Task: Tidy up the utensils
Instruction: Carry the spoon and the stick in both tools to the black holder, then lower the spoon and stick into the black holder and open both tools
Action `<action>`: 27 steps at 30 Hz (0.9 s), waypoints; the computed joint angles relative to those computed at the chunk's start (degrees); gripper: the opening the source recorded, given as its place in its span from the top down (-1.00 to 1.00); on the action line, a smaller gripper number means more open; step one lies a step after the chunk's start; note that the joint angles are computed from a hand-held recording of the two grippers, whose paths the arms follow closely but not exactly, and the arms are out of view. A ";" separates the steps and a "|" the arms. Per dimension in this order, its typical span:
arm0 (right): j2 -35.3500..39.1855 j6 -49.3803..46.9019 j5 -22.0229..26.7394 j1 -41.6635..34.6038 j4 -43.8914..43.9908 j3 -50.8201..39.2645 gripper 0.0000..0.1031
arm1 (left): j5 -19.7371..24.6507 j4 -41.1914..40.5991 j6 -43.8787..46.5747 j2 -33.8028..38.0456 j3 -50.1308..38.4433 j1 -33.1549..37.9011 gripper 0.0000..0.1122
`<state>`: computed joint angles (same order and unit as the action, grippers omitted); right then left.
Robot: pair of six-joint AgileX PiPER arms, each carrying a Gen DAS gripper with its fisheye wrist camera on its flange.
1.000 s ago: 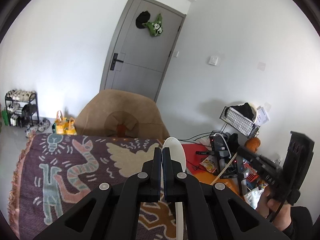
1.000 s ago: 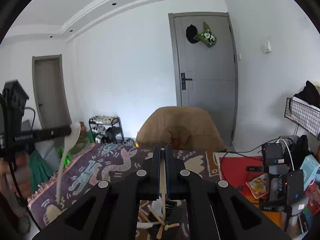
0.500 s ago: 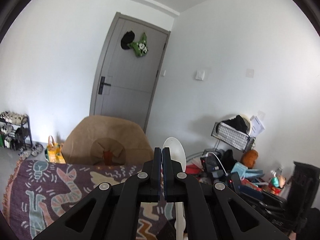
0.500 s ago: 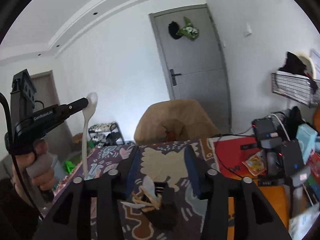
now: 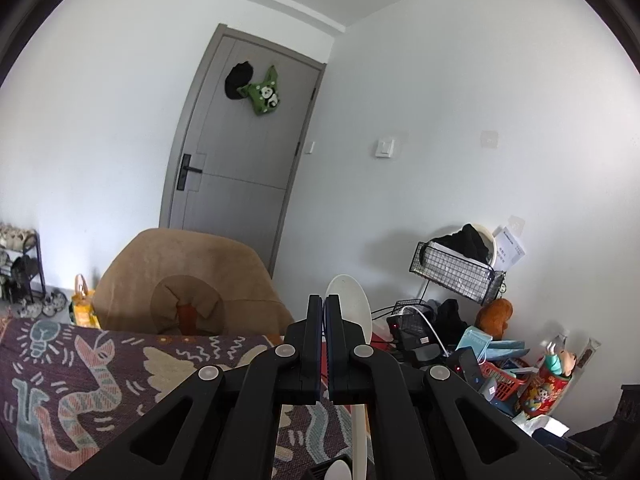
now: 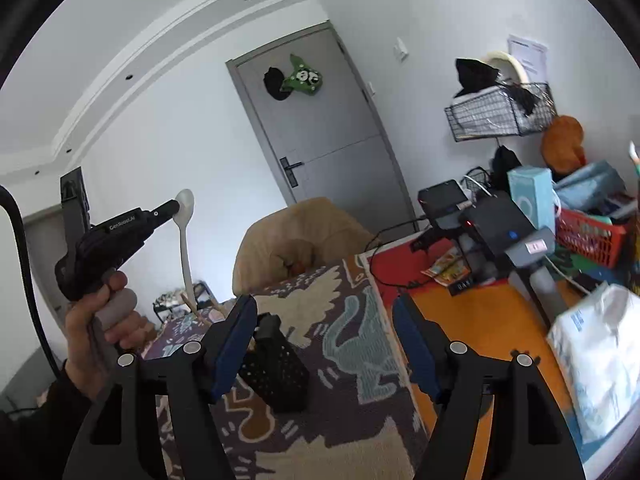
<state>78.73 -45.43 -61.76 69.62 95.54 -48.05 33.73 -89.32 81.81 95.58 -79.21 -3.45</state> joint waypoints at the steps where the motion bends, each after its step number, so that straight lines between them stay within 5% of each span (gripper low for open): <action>1: 0.02 1.22 -0.58 0.57 -0.01 0.66 -0.37 | -0.50 -1.39 2.02 -0.07 0.47 -0.70 0.99; 11: -0.62 5.11 -3.52 2.70 3.20 4.66 -0.37 | -5.90 -4.03 12.43 0.23 3.37 -6.56 0.99; 20: -0.53 7.52 -3.40 2.87 2.22 5.61 -0.37 | -4.10 15.06 1.22 -0.91 1.90 -6.78 0.99; 27: -0.09 7.75 -4.15 3.47 2.45 5.18 -0.37 | -7.85 6.75 10.35 -2.25 5.37 -8.49 0.99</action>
<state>78.64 -37.68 -65.91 73.09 97.99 -42.87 25.88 -82.58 92.16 93.33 -73.84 -11.94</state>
